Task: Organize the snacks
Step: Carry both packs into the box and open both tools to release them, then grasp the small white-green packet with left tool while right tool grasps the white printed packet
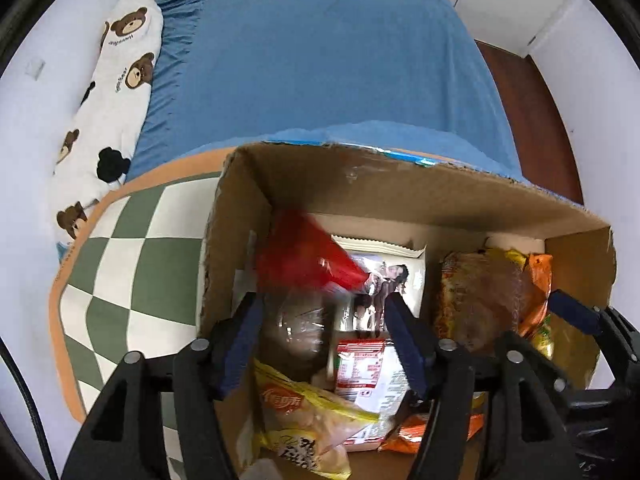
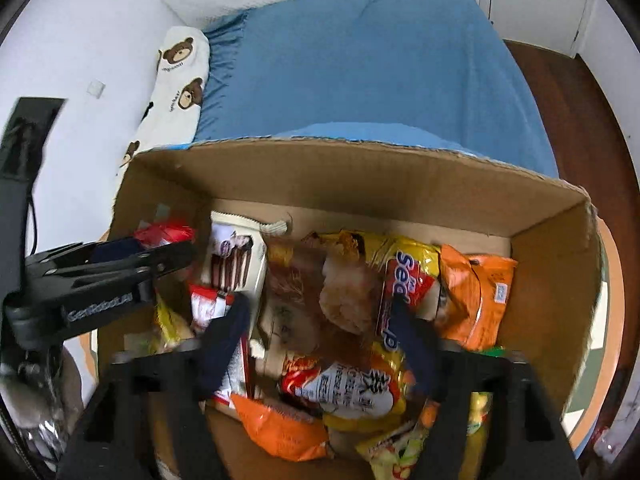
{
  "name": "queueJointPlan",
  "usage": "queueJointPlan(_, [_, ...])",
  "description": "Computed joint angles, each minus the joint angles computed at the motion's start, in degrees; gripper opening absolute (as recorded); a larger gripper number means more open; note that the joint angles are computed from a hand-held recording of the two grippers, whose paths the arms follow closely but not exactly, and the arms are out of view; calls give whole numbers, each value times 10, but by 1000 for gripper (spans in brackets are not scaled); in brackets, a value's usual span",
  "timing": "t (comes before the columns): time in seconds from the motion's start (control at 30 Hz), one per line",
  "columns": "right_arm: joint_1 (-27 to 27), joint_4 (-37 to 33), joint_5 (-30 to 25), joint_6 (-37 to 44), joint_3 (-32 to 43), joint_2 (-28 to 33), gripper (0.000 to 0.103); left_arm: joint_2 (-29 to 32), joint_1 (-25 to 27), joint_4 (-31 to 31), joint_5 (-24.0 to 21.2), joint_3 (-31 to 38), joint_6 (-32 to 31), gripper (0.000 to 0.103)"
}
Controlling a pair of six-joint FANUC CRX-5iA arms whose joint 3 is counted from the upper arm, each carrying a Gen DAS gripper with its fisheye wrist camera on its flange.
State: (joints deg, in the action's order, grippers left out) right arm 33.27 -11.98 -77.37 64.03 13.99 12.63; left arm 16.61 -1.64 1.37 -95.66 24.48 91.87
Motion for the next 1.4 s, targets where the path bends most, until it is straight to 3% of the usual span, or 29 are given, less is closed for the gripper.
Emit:
queueJointPlan(0.07, [0,11,-6,0,3,7,94,1,4,18,3,-6,-3,83])
queueJointPlan(0.13, [-1,13,-7,-1,1,7,95,-4,-3,11,8,-8,-4,86])
queueJointPlan(0.43, [7,59,11,-30,-48,-32,95,-45,-16,-5,42,-39,21,86])
queueJointPlan(0.83, [46,124,33,-91,-121,-120,95,-157,-45,-26,117,-122,45,86])
queueJointPlan(1.1, [112,202,53,-148,-199,-215,95,-248,-64,-41,151,-178,67,86])
queueJointPlan(1.4, [205,295,43,-248,-266,-326,95,-337,-122,-98,154,-191,113,86])
